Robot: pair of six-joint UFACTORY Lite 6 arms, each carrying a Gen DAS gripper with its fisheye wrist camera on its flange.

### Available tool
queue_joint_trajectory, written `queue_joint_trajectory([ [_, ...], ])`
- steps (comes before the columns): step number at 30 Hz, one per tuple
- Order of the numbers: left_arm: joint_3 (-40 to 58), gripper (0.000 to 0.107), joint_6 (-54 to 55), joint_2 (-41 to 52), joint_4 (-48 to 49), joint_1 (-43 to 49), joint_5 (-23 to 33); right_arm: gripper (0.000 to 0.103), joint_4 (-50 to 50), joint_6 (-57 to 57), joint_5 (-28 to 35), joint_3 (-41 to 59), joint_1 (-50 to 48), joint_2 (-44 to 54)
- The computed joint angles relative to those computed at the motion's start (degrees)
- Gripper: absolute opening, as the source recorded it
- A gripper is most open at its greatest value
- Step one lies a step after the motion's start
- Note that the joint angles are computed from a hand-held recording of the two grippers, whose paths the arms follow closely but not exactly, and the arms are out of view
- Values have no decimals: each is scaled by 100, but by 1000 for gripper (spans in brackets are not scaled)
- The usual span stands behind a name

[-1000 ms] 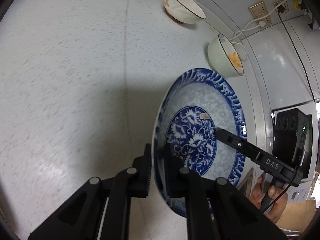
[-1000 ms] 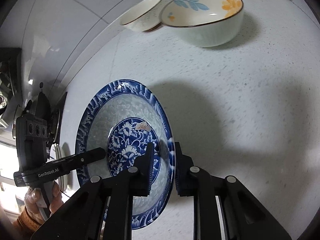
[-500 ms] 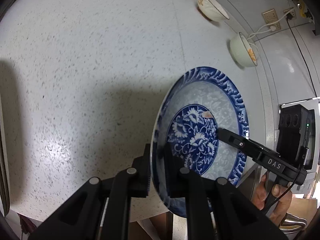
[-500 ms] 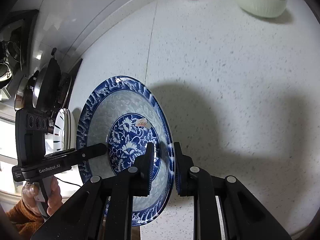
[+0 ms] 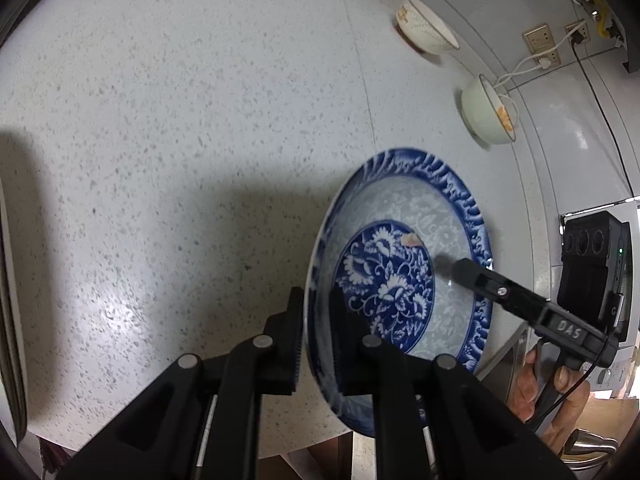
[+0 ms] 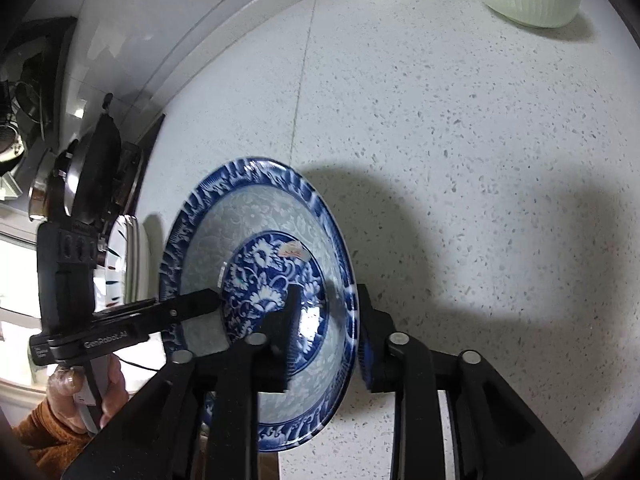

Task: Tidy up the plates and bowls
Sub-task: 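Set the blue floral plate down on the counter and open both grippers, then move to the flower-print bowl and grasp its rim with both grippers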

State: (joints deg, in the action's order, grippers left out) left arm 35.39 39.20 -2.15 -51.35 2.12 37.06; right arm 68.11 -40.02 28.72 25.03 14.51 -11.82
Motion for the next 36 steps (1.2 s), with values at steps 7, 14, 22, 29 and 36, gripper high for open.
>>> queue_joint_trajectory([
  [7,348,68,-391,40,202,405,336,60,-444,-73,524,57,-938,-572],
  [14,1425,70,-1149,543,276,102,574,69,-650,-386,872,327,-1905,-584],
  [22,3111,70,-1834,1923,-343,-1001,246,70,-1119,-783,1115,1427,-3511,316],
  [29,6194,70,-2822,4193,25,-1794,546,70,-1699,-519,1077,3230,-3987,2036],
  [36,10392,70,-4560,6947,1410,-2296,1270,70,-2142,-290,1057,4381,-3979,3184],
])
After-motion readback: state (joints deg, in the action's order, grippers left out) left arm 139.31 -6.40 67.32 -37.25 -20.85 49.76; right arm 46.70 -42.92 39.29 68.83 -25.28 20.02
